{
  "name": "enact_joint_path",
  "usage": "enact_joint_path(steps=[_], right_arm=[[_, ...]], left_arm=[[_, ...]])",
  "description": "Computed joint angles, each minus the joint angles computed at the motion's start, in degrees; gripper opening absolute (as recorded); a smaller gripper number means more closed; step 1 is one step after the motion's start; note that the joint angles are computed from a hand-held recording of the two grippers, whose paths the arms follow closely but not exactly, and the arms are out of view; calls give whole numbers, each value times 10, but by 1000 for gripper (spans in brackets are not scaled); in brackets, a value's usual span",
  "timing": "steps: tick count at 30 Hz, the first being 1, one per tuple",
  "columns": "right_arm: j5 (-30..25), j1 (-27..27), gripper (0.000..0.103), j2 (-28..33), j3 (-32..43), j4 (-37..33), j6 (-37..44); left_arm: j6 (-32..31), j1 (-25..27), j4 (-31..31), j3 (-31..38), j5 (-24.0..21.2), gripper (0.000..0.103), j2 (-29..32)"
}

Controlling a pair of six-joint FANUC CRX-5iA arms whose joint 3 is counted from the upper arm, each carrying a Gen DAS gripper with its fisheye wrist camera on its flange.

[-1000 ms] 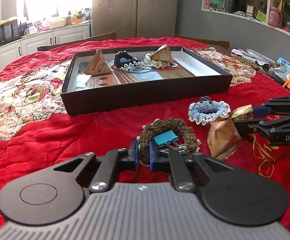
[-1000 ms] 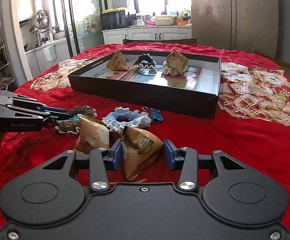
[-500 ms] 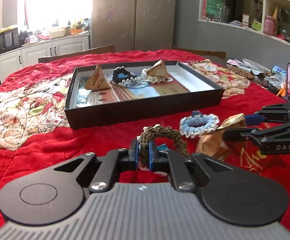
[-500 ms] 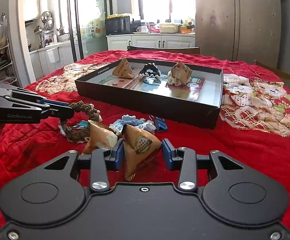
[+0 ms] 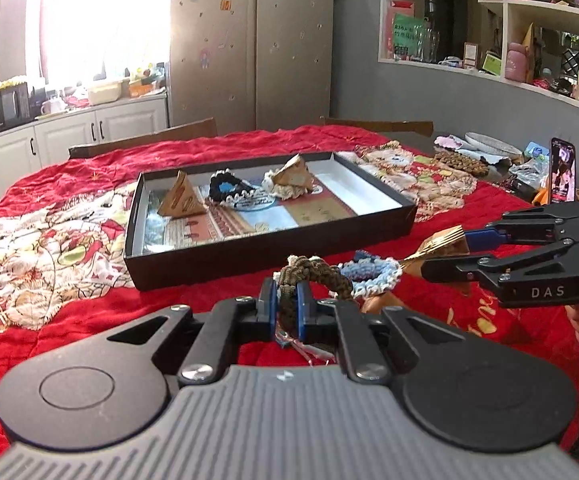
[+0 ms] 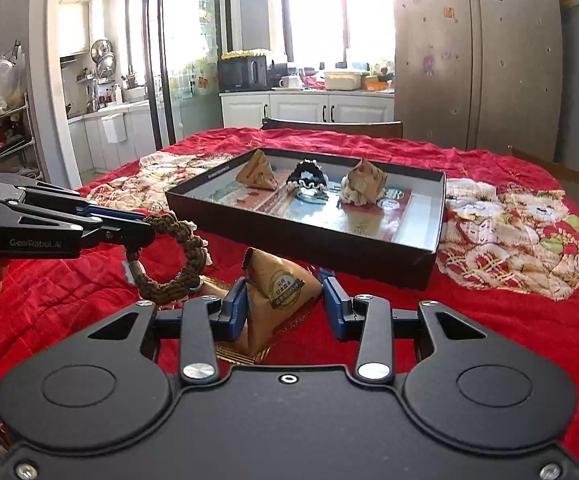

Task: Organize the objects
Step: 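Lift and carry the scrunchie and packet over the black box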

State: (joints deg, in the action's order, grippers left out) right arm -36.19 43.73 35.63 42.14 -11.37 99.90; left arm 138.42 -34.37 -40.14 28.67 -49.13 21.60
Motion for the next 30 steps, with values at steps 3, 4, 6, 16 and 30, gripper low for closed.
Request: enact_joint_path(steps=[3, 4, 6, 16, 30], right_arm=[[6, 0, 38, -3, -3, -1, 1], [7, 0, 38, -5, -4, -2, 2], [10, -1, 38, -7, -5, -6, 4], [25, -3, 38, -11, 6, -3, 3], [26, -4, 38, 29, 81, 49, -52]], left_arm=[[3, -5, -10, 2, -1, 12, -3], [4, -7, -14, 2, -1, 12, -4], [5, -10, -20, 3, -1, 12, -6], [8, -18, -50, 19, -3, 12, -7], [14, -10, -79, 54, -14, 12, 5]])
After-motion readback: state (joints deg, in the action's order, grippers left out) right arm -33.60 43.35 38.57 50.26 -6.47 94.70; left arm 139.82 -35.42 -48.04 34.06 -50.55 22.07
